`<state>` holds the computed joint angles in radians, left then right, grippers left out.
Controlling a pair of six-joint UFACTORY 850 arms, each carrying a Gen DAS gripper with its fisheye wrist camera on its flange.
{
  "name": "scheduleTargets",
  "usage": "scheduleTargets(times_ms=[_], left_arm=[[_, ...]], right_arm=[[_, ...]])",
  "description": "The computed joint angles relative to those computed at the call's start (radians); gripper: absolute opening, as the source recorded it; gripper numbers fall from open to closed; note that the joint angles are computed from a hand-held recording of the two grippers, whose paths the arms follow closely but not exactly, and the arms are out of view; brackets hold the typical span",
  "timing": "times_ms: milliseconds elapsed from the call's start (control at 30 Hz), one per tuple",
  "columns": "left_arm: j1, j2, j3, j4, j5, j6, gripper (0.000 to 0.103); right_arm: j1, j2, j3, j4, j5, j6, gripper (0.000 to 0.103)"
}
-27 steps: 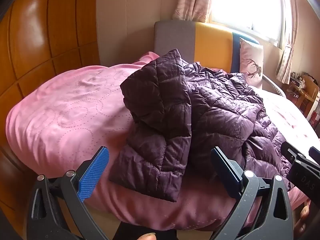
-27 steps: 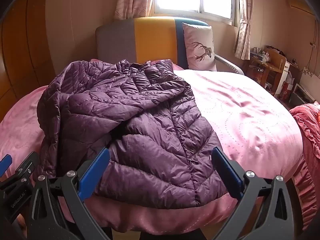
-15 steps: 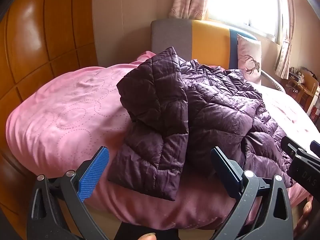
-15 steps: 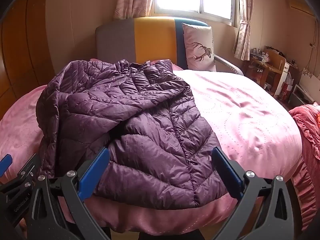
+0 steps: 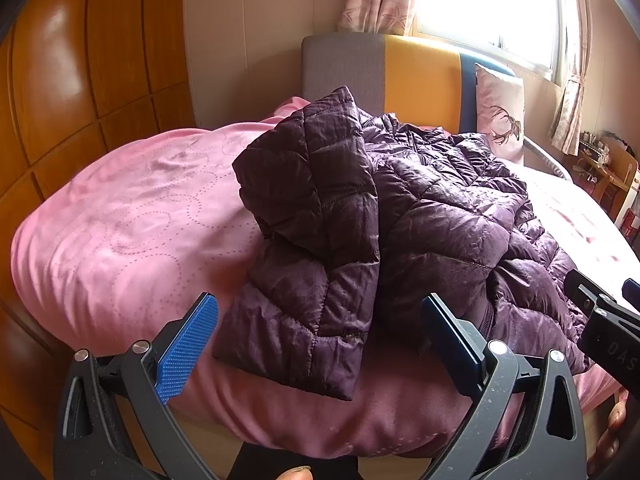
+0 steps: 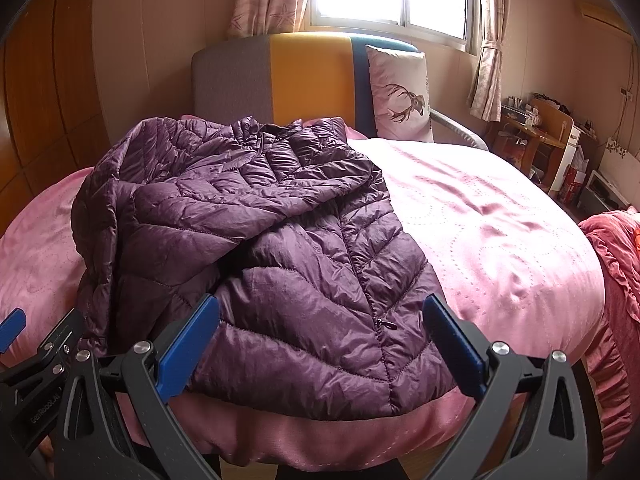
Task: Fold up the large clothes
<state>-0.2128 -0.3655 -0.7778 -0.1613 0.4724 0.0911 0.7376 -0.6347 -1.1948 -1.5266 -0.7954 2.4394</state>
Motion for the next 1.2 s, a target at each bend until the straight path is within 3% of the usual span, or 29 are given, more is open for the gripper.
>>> scheduleTargets(times_ms=[1200], left_arm=[[0.003, -0.022, -0.02, -0.096, -0.008, 0.093, 0.1]], right_arm=[[-0.004, 0.003, 0.017, -0.064, 0.012, 0.053, 0.101]])
